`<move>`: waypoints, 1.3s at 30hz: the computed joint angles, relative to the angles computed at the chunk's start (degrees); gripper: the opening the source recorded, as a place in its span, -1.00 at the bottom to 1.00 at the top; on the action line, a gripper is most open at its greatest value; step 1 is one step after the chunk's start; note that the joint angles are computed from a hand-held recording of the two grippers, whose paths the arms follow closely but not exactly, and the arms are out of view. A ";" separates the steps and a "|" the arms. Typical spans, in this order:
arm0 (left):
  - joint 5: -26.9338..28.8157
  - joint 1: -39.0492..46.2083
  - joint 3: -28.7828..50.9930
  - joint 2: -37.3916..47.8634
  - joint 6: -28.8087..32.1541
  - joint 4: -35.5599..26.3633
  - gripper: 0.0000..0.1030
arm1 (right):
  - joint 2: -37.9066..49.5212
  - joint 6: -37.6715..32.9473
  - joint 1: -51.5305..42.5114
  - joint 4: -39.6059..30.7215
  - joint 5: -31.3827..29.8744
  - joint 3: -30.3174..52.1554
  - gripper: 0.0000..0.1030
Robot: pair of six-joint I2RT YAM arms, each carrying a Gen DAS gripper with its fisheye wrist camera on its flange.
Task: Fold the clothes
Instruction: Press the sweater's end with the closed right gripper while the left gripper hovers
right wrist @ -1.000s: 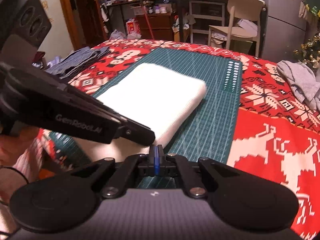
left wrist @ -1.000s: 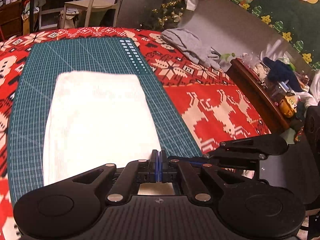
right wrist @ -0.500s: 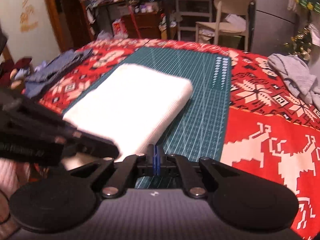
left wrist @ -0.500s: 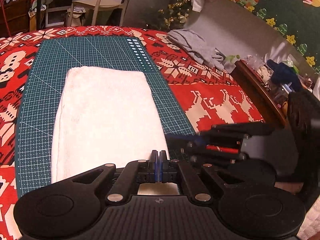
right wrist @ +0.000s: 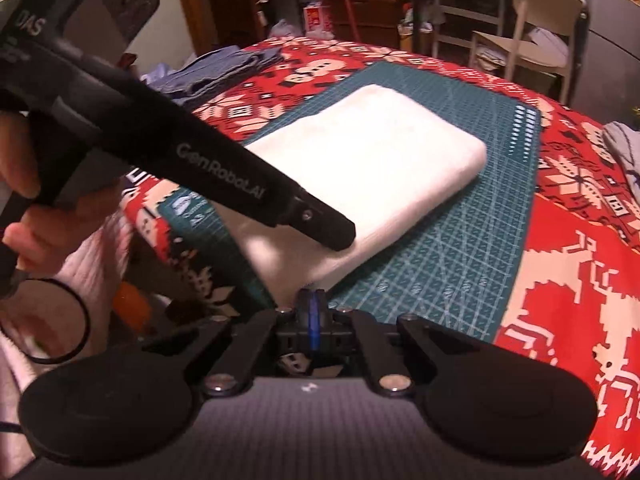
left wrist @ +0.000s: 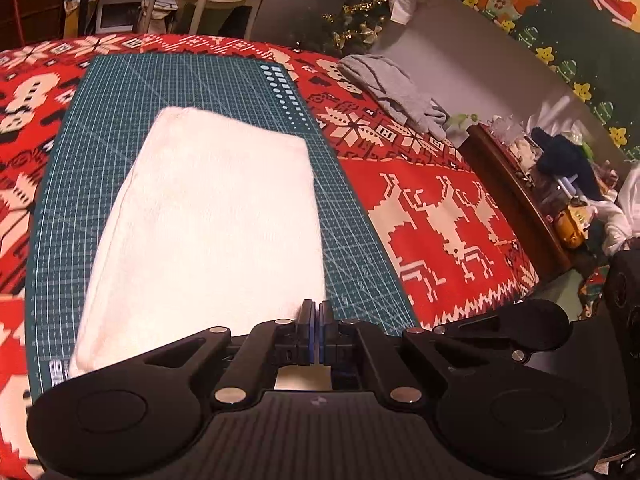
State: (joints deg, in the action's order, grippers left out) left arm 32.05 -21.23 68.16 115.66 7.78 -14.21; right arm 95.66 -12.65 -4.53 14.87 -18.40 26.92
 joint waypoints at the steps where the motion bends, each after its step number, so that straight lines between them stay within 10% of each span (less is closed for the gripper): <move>1: 0.24 0.31 -0.29 -0.23 0.15 -0.28 -0.98 | -0.35 -0.17 0.15 -0.38 -0.21 -0.13 -0.97; 39: 2.00 2.97 -4.11 -3.25 0.94 -1.43 -0.97 | -0.22 -3.38 -2.94 -8.03 -2.41 3.29 -0.88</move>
